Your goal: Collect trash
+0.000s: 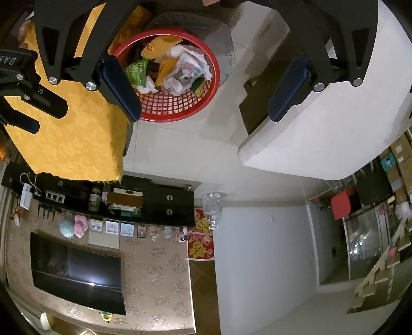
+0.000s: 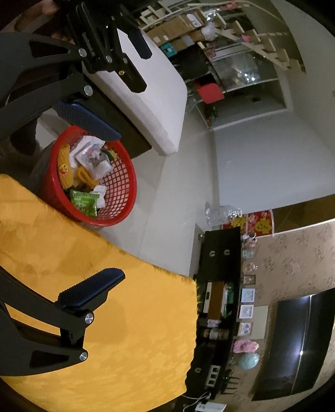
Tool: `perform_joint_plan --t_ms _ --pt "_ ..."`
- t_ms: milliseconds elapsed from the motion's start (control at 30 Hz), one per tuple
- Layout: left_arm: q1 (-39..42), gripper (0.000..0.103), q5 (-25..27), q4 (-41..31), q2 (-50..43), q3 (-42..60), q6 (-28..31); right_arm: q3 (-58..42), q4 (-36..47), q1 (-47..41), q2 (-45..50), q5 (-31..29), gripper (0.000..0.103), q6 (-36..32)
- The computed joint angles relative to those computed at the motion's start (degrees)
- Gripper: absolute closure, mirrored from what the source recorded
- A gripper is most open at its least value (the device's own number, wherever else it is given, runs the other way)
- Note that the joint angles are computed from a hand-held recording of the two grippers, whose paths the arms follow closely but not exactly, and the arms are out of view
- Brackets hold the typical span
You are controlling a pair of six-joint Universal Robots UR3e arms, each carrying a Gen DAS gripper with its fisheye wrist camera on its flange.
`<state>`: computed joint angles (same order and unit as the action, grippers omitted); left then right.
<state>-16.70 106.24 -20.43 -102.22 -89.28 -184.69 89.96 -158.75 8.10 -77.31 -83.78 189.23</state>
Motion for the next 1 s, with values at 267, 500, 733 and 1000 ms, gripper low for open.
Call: perform_joint_plan --t_ms 267,500,733,1000 --pt "-0.78 0.008 0.26 0.05 -0.78 0.40 -0.10 -0.22 -0.11 0.14 0.60 -0.25 0.007 -0.23" --pt "-0.70 0.008 0.17 0.21 -0.79 0.34 0.13 -0.32 0.02 0.20 0.58 -0.33 0.007 -0.20" --pt "-0.88 0.008 0.33 0.73 -0.98 0.11 -0.07 -0.47 0.16 0.24 0.62 -0.37 0.007 -0.27" --pt "-1.39 0.008 0.40 1.16 -1.26 0.02 -0.30 1.14 -0.50 -0.44 -0.06 0.27 0.007 -0.98"
